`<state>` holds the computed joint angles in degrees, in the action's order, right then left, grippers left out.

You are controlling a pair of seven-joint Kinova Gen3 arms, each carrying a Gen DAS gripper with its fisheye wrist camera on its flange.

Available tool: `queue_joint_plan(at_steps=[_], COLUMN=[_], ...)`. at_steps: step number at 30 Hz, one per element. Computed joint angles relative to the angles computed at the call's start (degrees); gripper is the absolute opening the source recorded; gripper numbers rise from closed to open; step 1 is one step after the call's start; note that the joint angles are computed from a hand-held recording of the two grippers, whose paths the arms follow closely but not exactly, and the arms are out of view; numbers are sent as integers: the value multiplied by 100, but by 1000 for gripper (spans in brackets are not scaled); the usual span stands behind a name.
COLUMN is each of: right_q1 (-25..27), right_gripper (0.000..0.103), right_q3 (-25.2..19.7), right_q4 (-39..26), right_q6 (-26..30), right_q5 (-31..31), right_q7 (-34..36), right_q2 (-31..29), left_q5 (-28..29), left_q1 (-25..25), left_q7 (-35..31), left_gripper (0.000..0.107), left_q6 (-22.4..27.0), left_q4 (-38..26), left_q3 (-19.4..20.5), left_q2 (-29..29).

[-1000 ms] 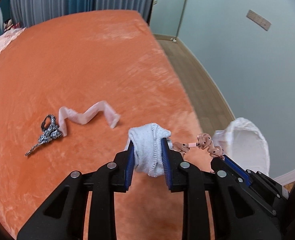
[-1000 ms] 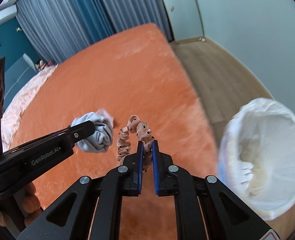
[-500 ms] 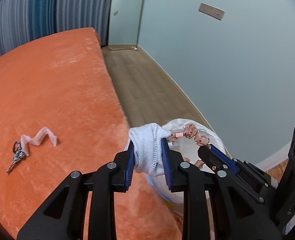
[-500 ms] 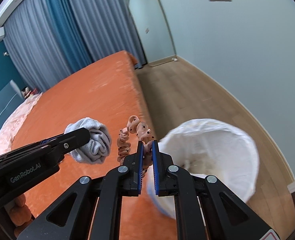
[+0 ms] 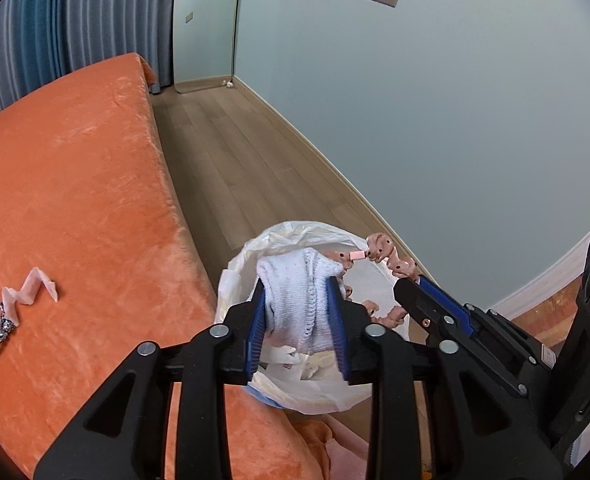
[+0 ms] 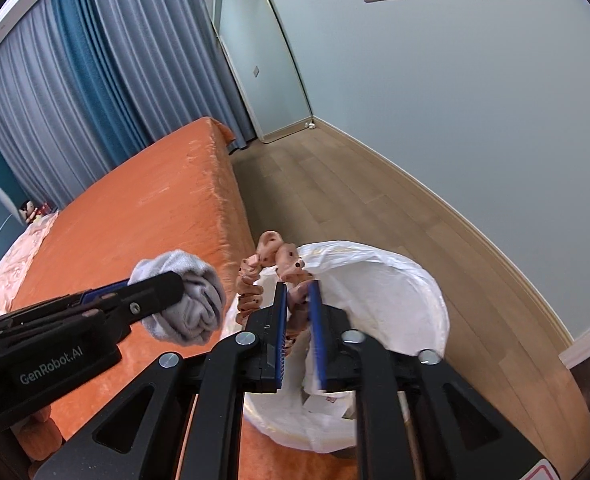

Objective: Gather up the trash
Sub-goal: 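Carry the sock and hair ties over the trash bin with both tools, then open both tools to drop the sock and hair ties into the bin, then move both open tools back over the scarf and pink ribbon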

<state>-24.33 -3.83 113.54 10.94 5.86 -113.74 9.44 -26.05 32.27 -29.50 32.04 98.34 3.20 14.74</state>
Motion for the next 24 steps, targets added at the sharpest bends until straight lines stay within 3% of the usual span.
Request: queue_joint_plan(at_steps=[2, 4, 16, 24], right_q1=[-134, -168, 108, -195], right_gripper=[17, 20, 27, 28], right_q3=[144, 190, -101, -21], right_q4=[25, 39, -12, -104], right_q6=[-25, -11, 14, 104], right_q5=[124, 188, -14, 100], right_q7=[-168, -249, -31, -120], right_q2=[1, -2, 30, 35], left_q5=[116, -105, -327, -552], left_q1=[-44, 172, 116, -1], left_q7=[-26, 262, 596, 890], left_gripper=[50, 55, 55, 55], left_q6=[78, 108, 89, 123], left_q4=[-72, -76, 141, 426], left_q3=[46, -121, -116, -35], left_q2=[64, 81, -35, -295])
